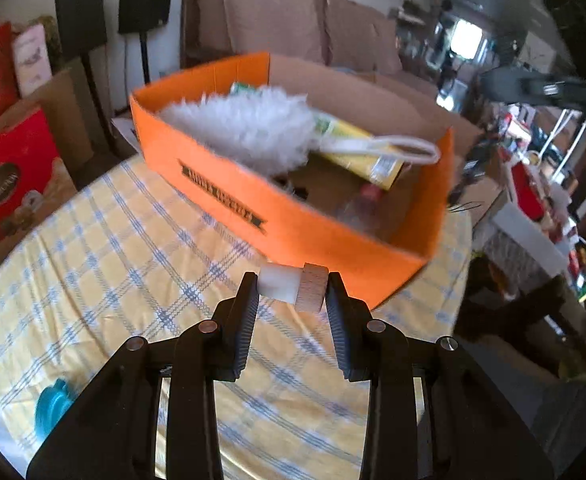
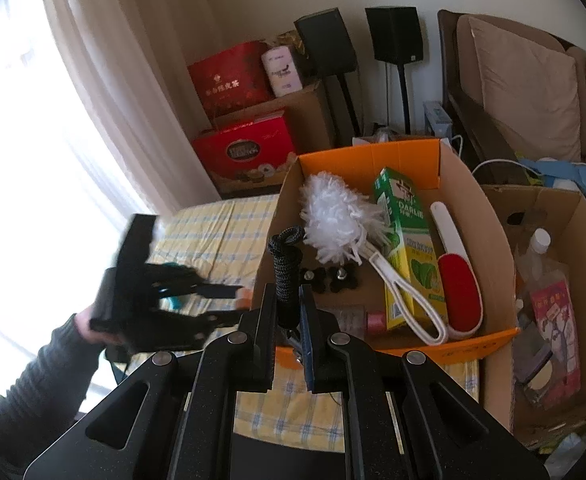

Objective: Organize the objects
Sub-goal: 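Carry the strap toward the orange box with the right gripper while the left gripper grasps the white-and-wood cap, then lower the cap and strap into the orange box and open both grippers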

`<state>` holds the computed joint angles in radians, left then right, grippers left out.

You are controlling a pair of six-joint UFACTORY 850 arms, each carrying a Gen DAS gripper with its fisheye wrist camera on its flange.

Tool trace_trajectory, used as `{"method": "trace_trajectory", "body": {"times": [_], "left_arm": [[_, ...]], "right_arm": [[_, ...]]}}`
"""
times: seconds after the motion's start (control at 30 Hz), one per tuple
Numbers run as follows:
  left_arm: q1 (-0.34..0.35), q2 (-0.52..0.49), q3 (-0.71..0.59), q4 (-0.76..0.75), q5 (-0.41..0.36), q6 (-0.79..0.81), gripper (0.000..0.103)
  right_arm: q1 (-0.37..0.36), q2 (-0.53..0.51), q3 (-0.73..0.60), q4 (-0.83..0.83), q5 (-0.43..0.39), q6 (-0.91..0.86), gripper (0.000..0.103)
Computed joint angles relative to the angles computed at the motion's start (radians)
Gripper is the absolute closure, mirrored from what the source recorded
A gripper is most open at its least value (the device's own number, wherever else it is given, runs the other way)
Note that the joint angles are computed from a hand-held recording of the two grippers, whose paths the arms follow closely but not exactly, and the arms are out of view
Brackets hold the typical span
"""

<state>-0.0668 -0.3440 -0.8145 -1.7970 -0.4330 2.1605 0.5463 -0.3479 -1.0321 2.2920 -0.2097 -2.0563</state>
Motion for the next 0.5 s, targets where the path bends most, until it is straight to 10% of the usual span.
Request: {"method": "trace_trajectory", "body": {"times": [0.5], "left_arm": [[-0.11, 0.027, -0.078, -0.139, 0.137, -0.218, 0.071]], "right_arm": [[-0.014, -0.065, -0.09, 0.08, 0.004, -0.048, 0.094]]}}
